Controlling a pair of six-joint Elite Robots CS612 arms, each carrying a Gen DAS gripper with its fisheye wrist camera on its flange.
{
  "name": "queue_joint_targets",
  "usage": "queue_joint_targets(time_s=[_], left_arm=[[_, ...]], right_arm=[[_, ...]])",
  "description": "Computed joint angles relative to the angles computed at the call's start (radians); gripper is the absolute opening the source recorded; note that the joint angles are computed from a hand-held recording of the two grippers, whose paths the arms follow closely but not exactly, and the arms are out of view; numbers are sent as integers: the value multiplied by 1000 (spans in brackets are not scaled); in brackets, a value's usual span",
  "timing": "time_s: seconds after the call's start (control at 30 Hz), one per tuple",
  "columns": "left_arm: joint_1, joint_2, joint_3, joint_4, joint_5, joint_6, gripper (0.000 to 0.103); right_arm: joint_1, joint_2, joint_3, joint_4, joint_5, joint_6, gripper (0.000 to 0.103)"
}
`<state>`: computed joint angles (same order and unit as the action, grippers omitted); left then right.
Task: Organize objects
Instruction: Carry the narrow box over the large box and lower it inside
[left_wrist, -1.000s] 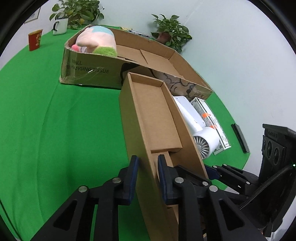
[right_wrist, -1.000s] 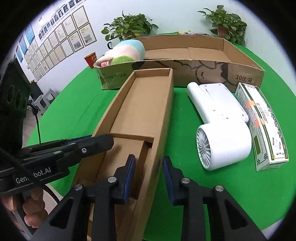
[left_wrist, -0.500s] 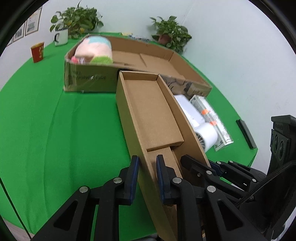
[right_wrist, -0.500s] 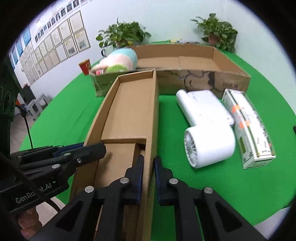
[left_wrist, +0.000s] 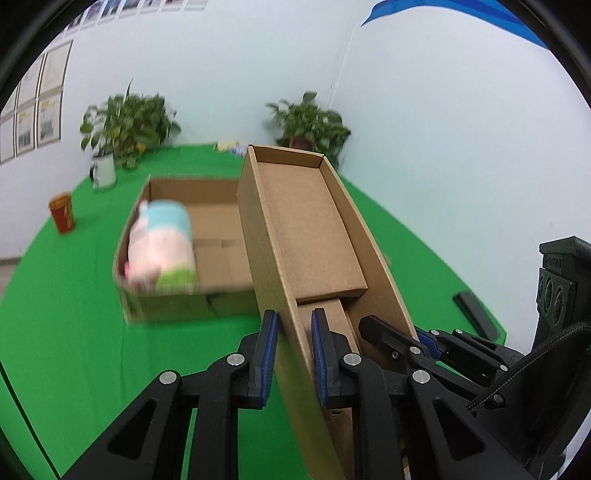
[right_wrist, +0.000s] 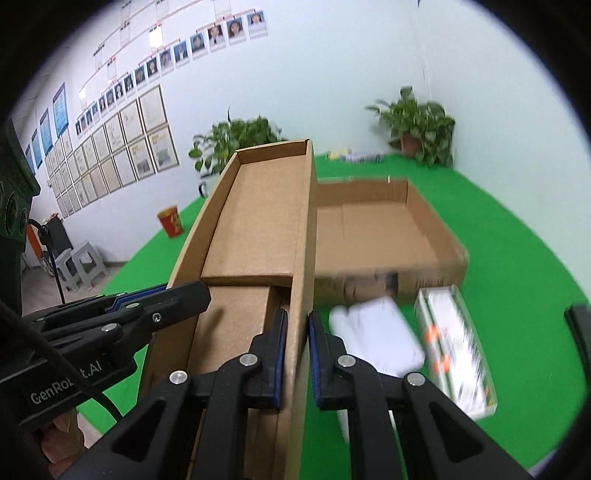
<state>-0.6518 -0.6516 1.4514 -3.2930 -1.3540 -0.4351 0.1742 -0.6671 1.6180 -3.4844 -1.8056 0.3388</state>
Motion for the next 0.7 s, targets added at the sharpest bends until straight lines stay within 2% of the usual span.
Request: queue_joint_targets(time_s=[0.3,0.53,0.7], left_arm=[[45,12,-196,90,40,94,15],[88,81,-388,253,-1,125,15],[108,144,-494,354,-20,112,15]], right_arm=[[-38,10,-159,41,23,-82,10],[-63,49,-268,137,49,-66,10],[-76,89,-329,200,73,-55,9]])
